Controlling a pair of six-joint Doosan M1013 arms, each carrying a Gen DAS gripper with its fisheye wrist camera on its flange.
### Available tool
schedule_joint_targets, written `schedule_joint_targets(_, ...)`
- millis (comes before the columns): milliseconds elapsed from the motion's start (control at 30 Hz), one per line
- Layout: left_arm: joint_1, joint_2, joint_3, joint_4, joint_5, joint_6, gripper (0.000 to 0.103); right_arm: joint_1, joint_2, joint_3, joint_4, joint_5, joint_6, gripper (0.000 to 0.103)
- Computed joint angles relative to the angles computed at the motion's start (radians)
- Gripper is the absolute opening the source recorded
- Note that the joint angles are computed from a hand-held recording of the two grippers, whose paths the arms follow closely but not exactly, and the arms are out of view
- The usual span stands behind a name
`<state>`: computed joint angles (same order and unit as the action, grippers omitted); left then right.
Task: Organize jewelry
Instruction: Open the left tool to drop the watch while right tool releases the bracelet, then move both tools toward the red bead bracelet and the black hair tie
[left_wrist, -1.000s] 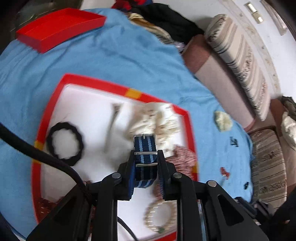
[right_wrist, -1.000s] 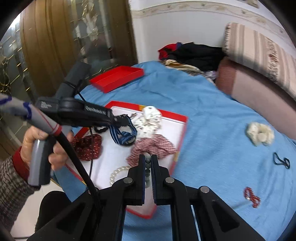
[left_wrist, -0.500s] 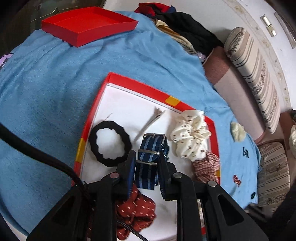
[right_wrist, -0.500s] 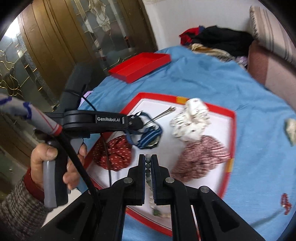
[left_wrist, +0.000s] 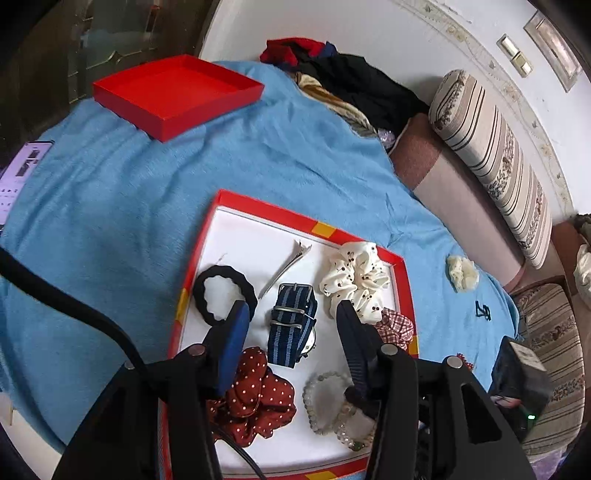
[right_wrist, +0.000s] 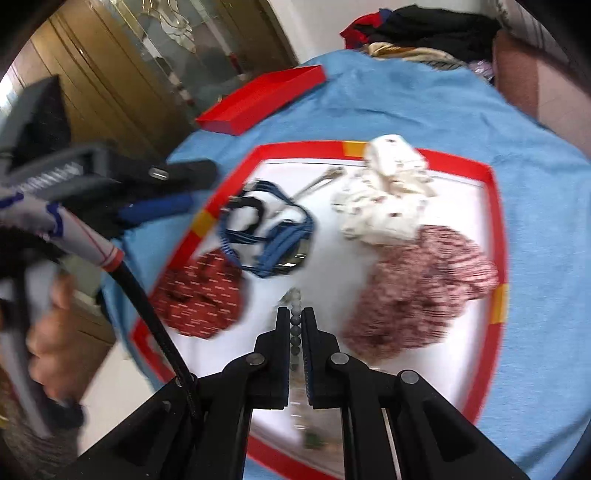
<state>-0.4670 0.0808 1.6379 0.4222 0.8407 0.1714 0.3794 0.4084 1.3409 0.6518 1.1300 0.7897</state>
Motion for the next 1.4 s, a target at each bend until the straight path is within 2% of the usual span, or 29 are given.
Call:
schedule_joint_targets(67,-0.007,-0.007,0.001,0.019,0.01,-0.023,0.048,-0.007,-0.005,0.003,0.003,-0.001,-0.009,0.008)
schedule_joint_targets(200,-0.046,-0.002,-0.024,0.101,0.128,-0.068,0.048,-0.023,-0.023,0.011,0.023,-0.013,-0.038,0.011)
schedule_joint_targets(300,-0.075,0.002,-0.042,0.144,0.201,-0.092,0.049,-0.042,-0.045,0.026,0.044,-0.031,-0.066,0.019)
schedule_joint_targets(367,-0.091,0.004,-0.049,0.161,0.229,-0.1,0.049,-0.051,-0.058,0.036,0.043,-0.049,-0.068,0.02)
schedule_joint_targets(600,-0.162,0.046,-0.113,0.217,0.346,-0.071,0.052,-0.122,-0.12,0.112,0.014,-0.117,-0.11,0.022)
schedule_joint_targets(767,-0.198,0.087,-0.165,0.232,0.39,-0.032,0.054,-0.185,-0.147,0.157,-0.01,-0.152,-0.094,0.028)
schedule_joint_targets(967,-0.245,0.156,-0.252,0.25,0.433,0.036,0.054,-0.255,-0.164,0.188,-0.017,-0.166,-0.06,0.028)
schedule_joint_targets(1133,-0.285,0.229,-0.339,0.273,0.487,0.113,0.054,-0.293,-0.174,0.203,-0.013,-0.189,-0.037,0.03)
schedule_joint_targets(1200,-0.298,0.253,-0.367,0.279,0.501,0.145,0.054,-0.309,-0.179,0.212,-0.011,-0.207,-0.038,0.039)
schedule_joint_targets(1400,-0.322,0.302,-0.429,0.275,0.514,0.215,0.054,-0.356,-0.179,0.223,-0.009,-0.222,-0.02,0.04)
